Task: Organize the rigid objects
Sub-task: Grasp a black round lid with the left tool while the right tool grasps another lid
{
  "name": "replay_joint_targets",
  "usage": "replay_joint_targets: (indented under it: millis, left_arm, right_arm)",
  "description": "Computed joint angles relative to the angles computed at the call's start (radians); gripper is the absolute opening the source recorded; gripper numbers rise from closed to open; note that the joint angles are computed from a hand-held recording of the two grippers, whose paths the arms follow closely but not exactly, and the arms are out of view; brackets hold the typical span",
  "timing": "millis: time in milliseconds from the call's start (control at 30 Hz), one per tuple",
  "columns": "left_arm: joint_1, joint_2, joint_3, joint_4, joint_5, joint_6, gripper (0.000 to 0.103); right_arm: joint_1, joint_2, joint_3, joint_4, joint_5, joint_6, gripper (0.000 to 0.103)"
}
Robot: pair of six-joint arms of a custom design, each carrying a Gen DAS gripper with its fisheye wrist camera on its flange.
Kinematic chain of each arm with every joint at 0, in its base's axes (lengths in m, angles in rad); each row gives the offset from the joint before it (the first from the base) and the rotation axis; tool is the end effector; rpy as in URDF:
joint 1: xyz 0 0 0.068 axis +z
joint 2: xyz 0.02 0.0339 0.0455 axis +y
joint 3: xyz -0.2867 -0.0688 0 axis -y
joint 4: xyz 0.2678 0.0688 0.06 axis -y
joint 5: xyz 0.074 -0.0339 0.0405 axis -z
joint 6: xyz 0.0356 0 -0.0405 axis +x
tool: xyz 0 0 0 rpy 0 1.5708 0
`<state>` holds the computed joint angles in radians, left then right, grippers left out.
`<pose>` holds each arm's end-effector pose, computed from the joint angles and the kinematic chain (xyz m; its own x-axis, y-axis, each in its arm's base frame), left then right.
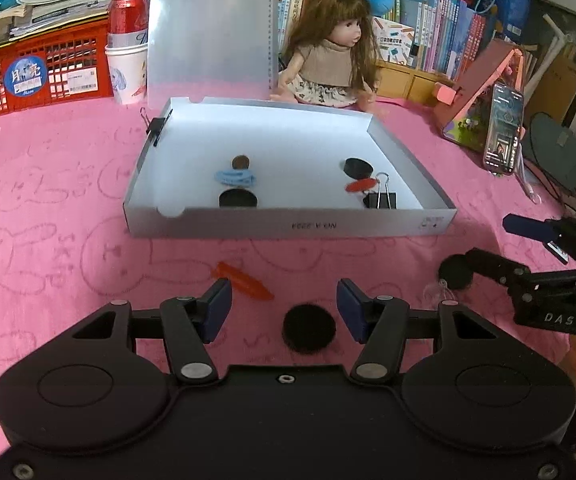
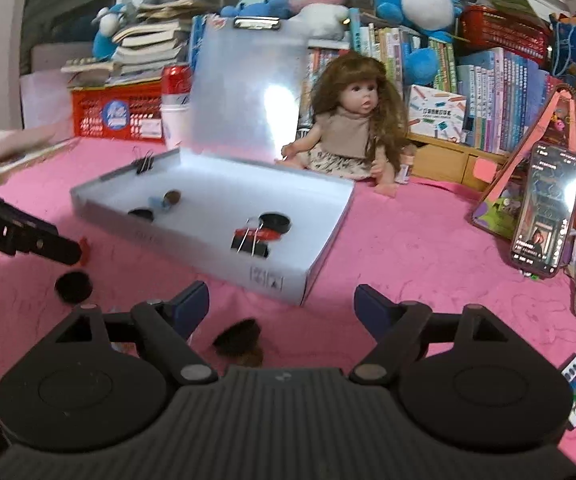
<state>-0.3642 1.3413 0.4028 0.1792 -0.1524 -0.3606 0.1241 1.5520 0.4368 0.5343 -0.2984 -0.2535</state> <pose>0.2268 -0.0807 0.1369 -0.6898 -0.1103 -0.7155 0.0062 0.9874 -0.1581 0.2732 0.0446 0.1268 -0.4363 -0.2960 -0.8497 -0.4872 0.8717 -0.0535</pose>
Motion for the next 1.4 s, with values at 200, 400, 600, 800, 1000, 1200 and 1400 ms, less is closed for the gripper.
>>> replay_joint_targets:
  millis: [200, 400, 600, 800, 1000, 1200, 1400]
  left_arm:
    - [-0.046, -0.05, -0.056, 0.008, -0.028, -0.017, 0.056]
    - [-0.13, -0.033, -0.085, 0.053, -0.115, -0.002, 0.055]
    - [-0.188, 0.026, -0.095, 0.118, -0.173, 0.021, 0.048]
    - [-0.197, 0.085, -0.089, 0.18, -0.198, 0.027, 0.043]
    - [-0.185, 0.124, -0.087, 0.221, -0.193, 0.025, 0.043]
    - [-0.178, 0.155, -0.084, 0.249, -0.197, 0.02, 0.042]
    - [-0.175, 0.171, -0.085, 0.271, -0.208, 0.018, 0.038]
  right_arm:
    - [0.014, 0.012, -0.052, 0.076, 0.02, -0.076, 0.087]
    - [0.039, 0.019, -0.081, 0.12, 0.056, -0.15, 0.087]
    - [0.065, 0.03, -0.091, 0.141, 0.079, -0.209, 0.083]
    - [0.102, 0.053, -0.079, 0.14, 0.123, -0.236, 0.07]
    - [0.126, 0.074, -0.066, 0.136, 0.133, -0.251, 0.066]
    - [0.147, 0.093, -0.06, 0.151, 0.145, -0.243, 0.057]
    - [0.155, 0.102, -0.058, 0.16, 0.152, -0.229, 0.043]
